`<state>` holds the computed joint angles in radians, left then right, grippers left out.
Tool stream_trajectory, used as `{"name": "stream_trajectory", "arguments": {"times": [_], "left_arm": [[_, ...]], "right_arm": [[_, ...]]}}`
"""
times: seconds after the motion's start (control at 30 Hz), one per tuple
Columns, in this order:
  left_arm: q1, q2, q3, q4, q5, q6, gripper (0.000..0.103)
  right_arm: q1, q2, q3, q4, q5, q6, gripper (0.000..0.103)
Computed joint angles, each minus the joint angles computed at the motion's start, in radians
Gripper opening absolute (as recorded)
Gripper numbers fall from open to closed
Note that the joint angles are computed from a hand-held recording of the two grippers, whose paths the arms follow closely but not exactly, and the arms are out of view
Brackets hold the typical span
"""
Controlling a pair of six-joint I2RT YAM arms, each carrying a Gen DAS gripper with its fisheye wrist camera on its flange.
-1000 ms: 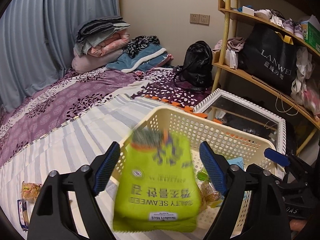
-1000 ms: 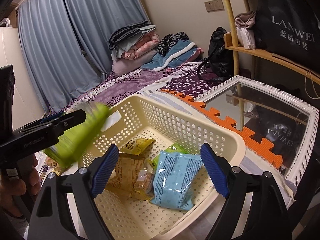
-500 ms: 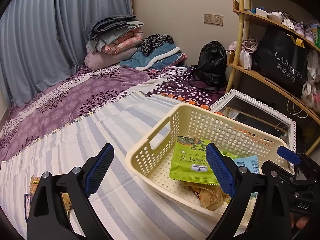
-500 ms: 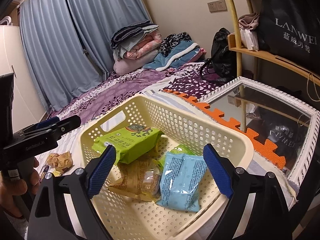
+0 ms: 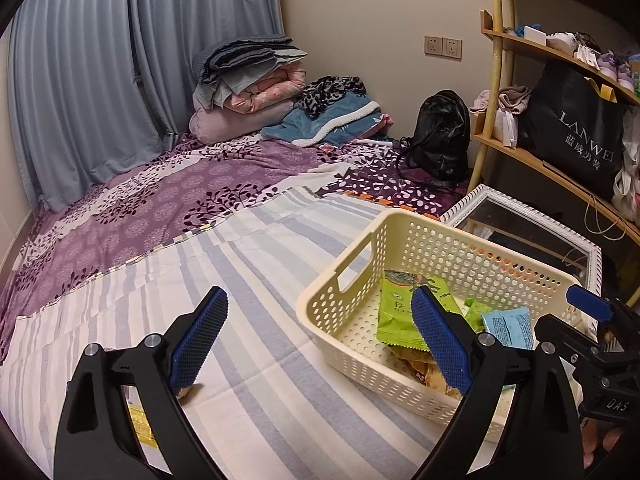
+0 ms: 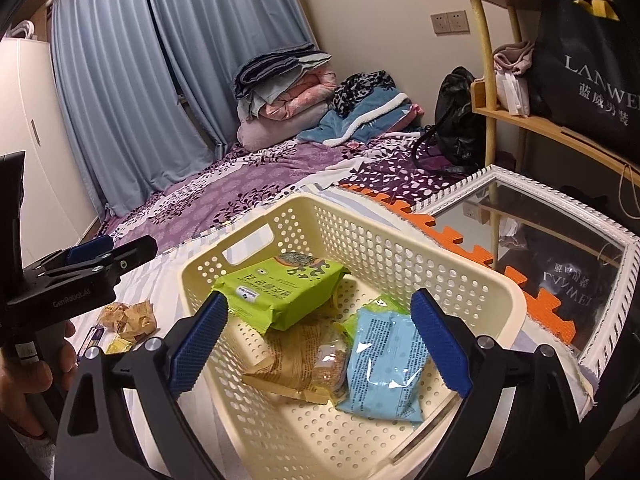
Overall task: Organize snacks
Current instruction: 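Move both tools back to the remaining snacks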
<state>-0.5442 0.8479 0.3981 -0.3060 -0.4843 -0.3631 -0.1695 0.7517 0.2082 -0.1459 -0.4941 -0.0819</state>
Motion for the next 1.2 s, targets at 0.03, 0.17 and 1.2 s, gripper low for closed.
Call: {"name": "stream_trajectory", "arguments": {"times": [0.03, 0.17, 1.2], "left_arm": [[0.001, -0.012, -0.003, -0.007, -0.003, -0.001, 0.095], [0.013, -0.075, -0.017, -0.051, -0.011, -0.003, 0.096], [0.968, -0.687, -0.119, -0.457, 0.626, 0.431, 0.096]], "right_arm": [[0.008, -0.008, -0.001, -0.004, 0.005, 0.004, 0.095], [0.055, -0.053, 0.000, -0.029, 0.031, 0.026, 0.097], [0.849, -0.118, 0.038, -0.054, 0.566, 0.304, 0.097]]}}
